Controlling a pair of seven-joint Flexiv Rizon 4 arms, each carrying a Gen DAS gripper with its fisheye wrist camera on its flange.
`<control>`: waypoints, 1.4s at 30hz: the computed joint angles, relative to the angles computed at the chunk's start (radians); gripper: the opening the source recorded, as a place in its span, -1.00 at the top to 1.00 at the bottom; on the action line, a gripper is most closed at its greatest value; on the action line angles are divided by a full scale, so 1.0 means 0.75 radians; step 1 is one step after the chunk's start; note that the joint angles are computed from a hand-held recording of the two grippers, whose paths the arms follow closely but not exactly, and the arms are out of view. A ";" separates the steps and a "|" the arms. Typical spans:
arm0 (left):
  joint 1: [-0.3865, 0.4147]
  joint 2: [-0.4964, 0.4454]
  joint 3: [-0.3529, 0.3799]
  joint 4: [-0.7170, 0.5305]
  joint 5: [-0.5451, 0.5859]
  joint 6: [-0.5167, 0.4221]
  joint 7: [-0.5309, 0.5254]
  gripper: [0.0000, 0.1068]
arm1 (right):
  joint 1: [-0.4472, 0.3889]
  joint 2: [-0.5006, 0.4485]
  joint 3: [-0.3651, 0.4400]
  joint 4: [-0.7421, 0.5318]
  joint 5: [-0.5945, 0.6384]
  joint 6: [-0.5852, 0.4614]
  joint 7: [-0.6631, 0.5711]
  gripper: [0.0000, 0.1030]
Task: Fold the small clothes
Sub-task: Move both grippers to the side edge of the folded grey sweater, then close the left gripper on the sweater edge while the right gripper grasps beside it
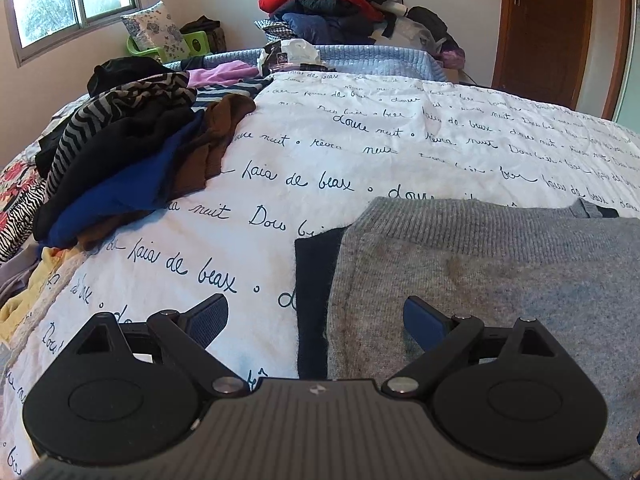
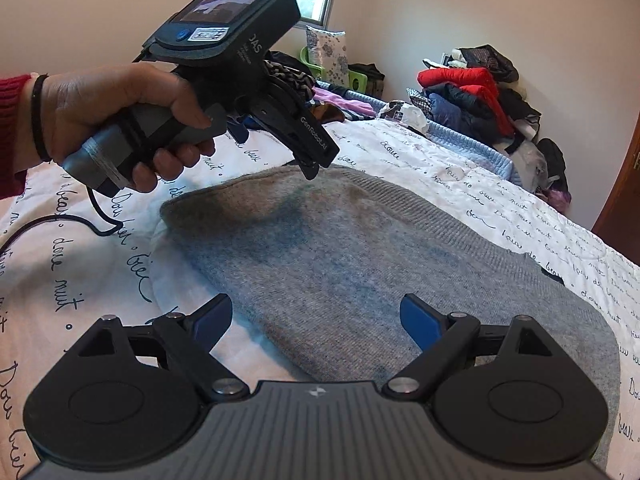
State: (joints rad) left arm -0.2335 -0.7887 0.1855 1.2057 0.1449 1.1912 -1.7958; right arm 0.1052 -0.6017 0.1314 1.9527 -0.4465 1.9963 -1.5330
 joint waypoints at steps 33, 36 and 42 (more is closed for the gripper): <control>0.480 -0.148 -0.743 0.035 -0.920 -0.086 0.752 -0.74 | 0.840 -0.231 -0.656 -0.157 0.879 0.152 -0.734 -0.78; 0.458 -0.189 -0.726 -0.038 -0.968 -0.146 0.799 -0.74 | 0.888 -0.292 -0.702 -0.213 0.941 0.190 -0.795 -0.77; 0.412 -0.248 -0.686 -0.136 -1.042 -0.172 0.838 -0.74 | 0.918 -0.369 -0.729 -0.318 1.027 0.223 -0.878 -0.75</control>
State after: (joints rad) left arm 0.0757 -0.9749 -0.3287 1.1037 -0.6367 1.0622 -1.1671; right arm 0.7935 -0.8783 -0.4150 1.7144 0.3235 2.1635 -2.1915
